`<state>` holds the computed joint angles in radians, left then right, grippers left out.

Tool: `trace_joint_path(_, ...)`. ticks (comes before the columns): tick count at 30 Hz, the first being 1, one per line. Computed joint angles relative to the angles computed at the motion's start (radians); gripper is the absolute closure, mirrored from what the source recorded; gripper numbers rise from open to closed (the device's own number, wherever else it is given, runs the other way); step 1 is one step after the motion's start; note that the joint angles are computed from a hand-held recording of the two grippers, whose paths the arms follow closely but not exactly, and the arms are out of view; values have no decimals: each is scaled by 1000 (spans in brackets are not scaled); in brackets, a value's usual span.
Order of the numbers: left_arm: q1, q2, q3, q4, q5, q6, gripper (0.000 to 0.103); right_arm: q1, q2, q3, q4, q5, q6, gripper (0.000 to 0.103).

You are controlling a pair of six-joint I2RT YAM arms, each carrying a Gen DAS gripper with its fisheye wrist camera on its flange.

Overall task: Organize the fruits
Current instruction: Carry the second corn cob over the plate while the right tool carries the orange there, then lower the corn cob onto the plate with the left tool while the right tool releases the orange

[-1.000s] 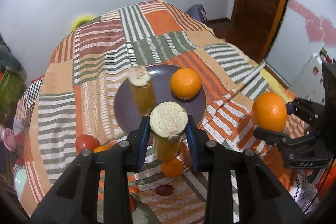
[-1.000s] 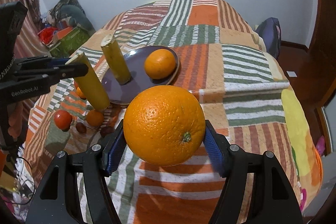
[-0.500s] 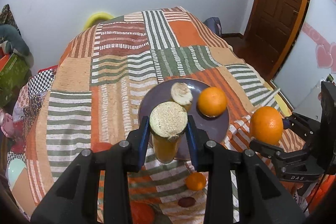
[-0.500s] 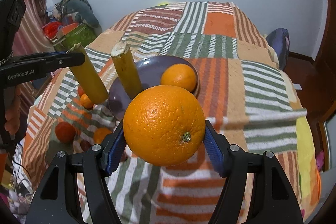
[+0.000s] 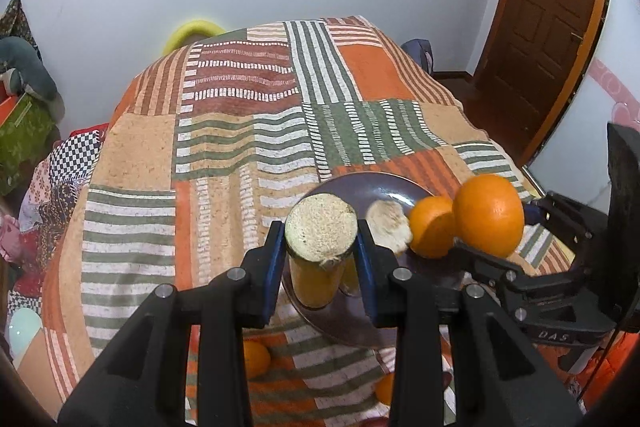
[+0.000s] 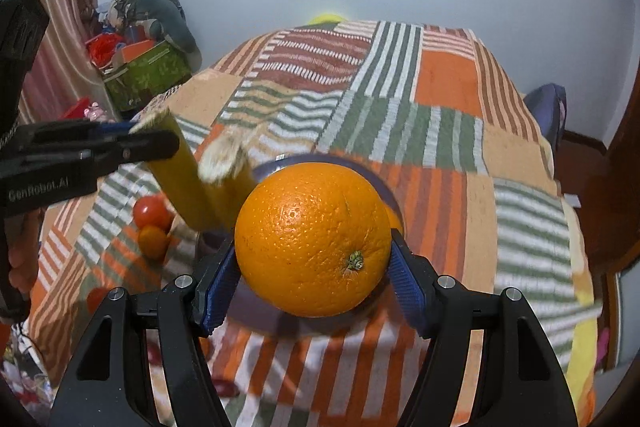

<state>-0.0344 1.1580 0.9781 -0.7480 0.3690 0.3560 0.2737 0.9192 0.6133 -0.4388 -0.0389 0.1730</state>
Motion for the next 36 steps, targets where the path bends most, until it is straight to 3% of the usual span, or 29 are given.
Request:
trace_joint_path(14, -19, 123, 29, 77, 11, -33, 70, -19, 284, 108, 113, -1, -64, 37)
trace_joint_path(23, -22, 165, 37, 74, 12, -38, 70, -25, 327, 119, 135, -24, -106, 37)
trace_joint_path(36, -29, 70, 29, 66, 9, -28, 69, -26, 251, 75, 114, -40, -127, 37)
